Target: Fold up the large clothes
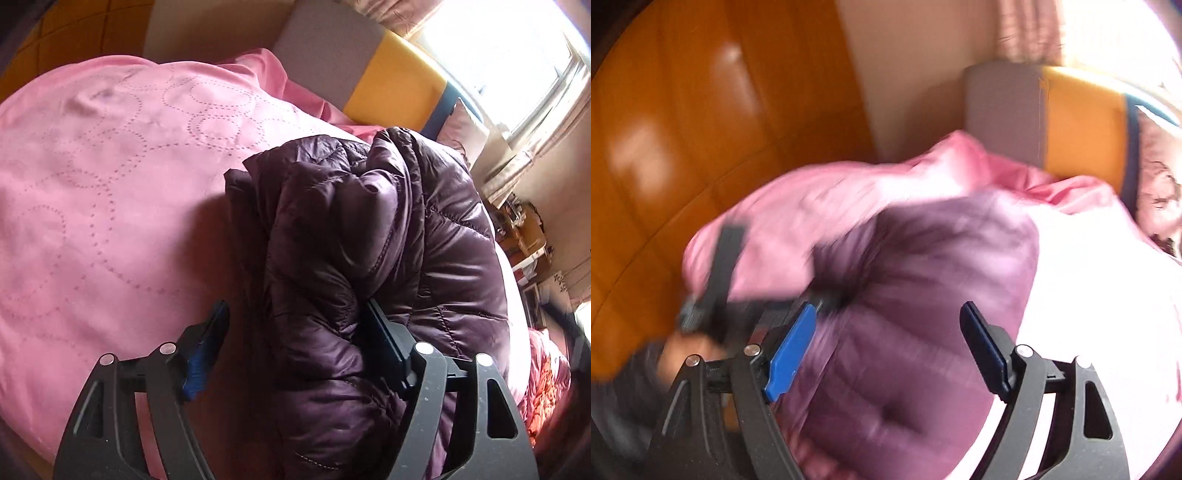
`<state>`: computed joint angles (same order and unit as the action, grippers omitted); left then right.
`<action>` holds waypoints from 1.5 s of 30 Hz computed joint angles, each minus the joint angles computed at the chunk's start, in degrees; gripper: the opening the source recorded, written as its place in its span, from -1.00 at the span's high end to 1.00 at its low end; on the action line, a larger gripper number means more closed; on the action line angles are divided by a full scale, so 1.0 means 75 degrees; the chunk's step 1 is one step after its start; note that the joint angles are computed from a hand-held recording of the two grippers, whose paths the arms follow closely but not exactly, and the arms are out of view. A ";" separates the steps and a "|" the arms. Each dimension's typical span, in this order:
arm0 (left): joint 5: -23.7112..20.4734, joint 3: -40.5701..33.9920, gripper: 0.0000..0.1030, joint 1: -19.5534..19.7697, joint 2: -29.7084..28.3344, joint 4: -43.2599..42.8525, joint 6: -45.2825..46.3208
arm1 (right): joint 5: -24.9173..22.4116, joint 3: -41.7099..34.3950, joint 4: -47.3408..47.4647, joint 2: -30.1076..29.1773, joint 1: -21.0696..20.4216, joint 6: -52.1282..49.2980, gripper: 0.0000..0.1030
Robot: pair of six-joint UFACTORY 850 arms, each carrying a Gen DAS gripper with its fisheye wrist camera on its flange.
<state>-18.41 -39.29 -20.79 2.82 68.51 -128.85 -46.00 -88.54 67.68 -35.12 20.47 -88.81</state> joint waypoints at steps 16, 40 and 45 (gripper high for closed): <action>0.0519 0.0328 -0.44 0.0247 -0.0268 0.3773 -0.3418 | 0.1502 -0.2987 -0.4067 -0.2334 0.1243 0.4625 -0.80; -0.1789 -0.0316 -0.44 -0.0799 -0.0559 0.1008 -0.0019 | -0.1389 -0.1939 -0.1506 -0.1774 -0.0472 0.3764 -0.96; -0.1662 -0.0264 -0.44 -0.0749 -0.0526 0.1146 -0.0151 | -0.2117 -0.2321 -0.1415 -0.2158 -0.0595 0.4014 -0.97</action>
<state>-30.87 -41.28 -26.41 -1.13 77.10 -129.99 -61.88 -105.95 57.07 -51.31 16.01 -58.70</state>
